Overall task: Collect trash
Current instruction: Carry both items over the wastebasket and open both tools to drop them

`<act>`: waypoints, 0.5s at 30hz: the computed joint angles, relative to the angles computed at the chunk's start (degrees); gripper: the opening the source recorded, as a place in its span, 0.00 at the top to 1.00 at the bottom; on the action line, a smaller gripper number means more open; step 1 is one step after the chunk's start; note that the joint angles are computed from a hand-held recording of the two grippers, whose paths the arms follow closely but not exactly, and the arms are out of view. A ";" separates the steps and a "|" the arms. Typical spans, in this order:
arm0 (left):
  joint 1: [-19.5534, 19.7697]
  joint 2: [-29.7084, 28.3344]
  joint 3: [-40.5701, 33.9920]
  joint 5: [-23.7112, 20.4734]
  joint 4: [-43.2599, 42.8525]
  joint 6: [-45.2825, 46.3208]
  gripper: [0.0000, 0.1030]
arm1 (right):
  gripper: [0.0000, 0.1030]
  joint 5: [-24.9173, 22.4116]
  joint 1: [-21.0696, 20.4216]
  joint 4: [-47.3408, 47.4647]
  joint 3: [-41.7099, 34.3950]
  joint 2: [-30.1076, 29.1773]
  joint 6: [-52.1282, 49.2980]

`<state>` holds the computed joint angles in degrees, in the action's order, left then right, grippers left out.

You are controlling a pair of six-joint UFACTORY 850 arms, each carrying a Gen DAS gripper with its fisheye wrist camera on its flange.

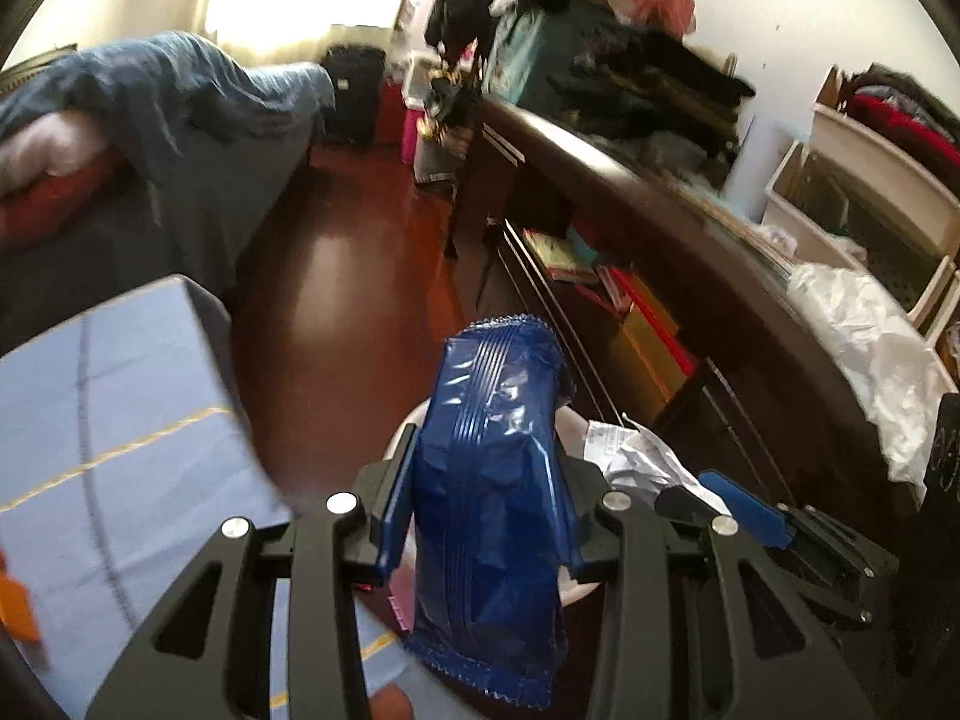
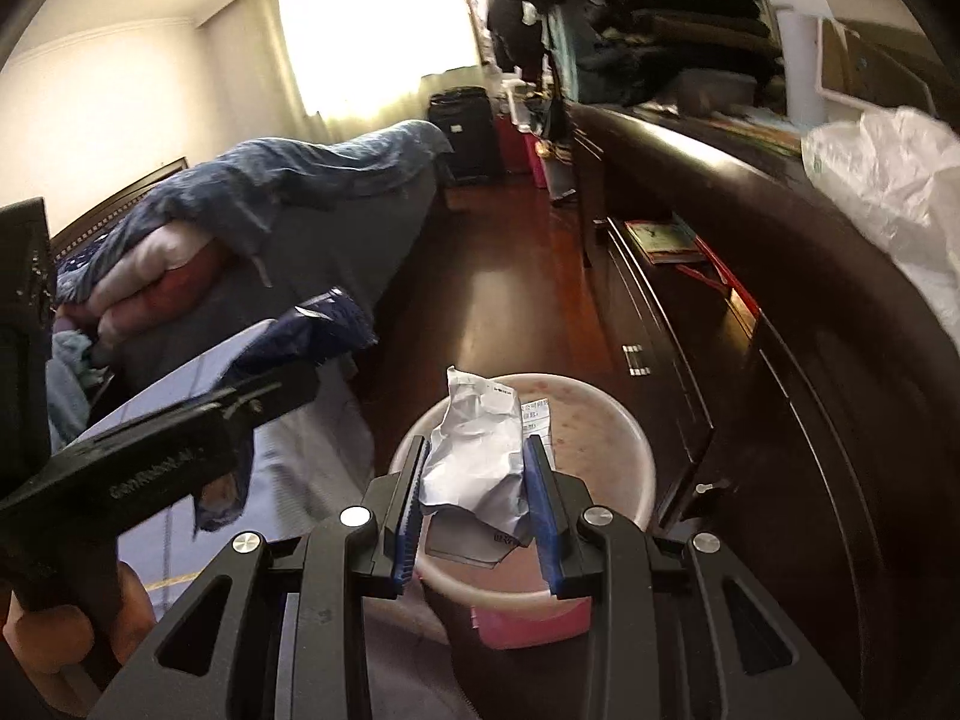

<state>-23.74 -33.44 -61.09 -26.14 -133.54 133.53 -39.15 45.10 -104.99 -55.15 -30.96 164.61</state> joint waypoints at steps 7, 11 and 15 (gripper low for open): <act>-1.32 -8.04 -10.38 2.47 15.82 -16.75 0.34 | 0.67 2.36 -4.46 -4.78 -0.31 -2.58 3.52; -0.77 -9.38 -11.99 1.09 19.82 -22.08 0.28 | 0.58 3.03 -5.90 -6.91 -0.66 -3.78 5.59; -0.40 -9.29 -11.86 -0.78 20.84 -23.09 0.23 | 0.53 2.85 -5.82 -5.55 -0.98 -4.22 4.84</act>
<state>-24.14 -42.72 -72.95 -26.92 -112.70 110.44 -36.30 39.27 -110.54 -56.12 -35.18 169.45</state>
